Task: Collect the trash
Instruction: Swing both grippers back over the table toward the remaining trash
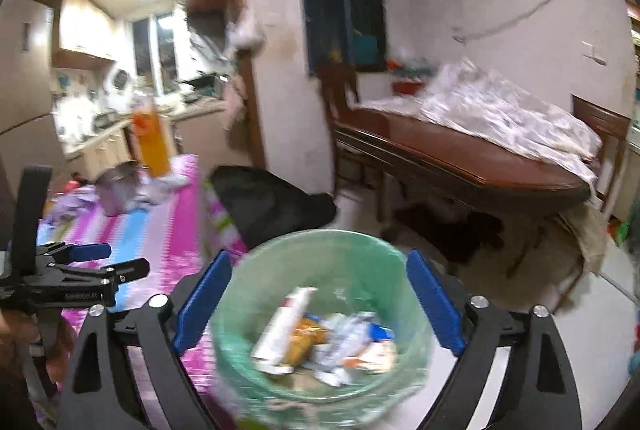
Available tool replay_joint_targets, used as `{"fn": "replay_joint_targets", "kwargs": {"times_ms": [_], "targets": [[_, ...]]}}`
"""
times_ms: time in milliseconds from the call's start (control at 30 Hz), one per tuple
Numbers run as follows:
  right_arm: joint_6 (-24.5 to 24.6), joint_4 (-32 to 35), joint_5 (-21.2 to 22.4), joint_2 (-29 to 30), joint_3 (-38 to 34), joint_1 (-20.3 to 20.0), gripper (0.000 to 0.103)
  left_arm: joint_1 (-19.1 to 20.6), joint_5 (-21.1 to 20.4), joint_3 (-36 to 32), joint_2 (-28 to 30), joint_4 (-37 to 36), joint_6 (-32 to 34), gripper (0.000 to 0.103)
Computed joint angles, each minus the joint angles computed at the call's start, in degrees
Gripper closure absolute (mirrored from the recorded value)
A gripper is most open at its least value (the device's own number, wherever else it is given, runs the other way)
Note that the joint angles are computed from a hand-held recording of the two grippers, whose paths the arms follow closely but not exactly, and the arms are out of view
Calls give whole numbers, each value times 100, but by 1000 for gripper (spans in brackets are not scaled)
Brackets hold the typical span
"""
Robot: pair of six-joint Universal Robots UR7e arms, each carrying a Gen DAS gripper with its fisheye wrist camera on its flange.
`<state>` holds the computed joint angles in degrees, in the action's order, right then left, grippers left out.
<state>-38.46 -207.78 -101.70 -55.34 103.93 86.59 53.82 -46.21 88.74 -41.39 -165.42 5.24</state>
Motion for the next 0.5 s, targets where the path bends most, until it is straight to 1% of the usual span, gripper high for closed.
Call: {"fn": "replay_joint_targets", "kwargs": {"times_ms": [100,133,267,367,433,500], "targets": [[20,-4,347,20,201,110,7,188,378,424,-494,-214,2,13],[41,89,438,44,231,161,7,278,605,610,-712,-319,0,13],[57,466,512,195,200,363,7,631,1271,1049,-1424,-448,-202,13],[61,741,541,353,102,485,7,845,1605,1338,-1941,-573,-294,13],[54,1016,558,475,39,600,7,979,1752,1482,-2243,-661,-225,13],[-42,1150,511,624,-6,712,7,1100,1896,1596,-2522,-752,-128,13]]}}
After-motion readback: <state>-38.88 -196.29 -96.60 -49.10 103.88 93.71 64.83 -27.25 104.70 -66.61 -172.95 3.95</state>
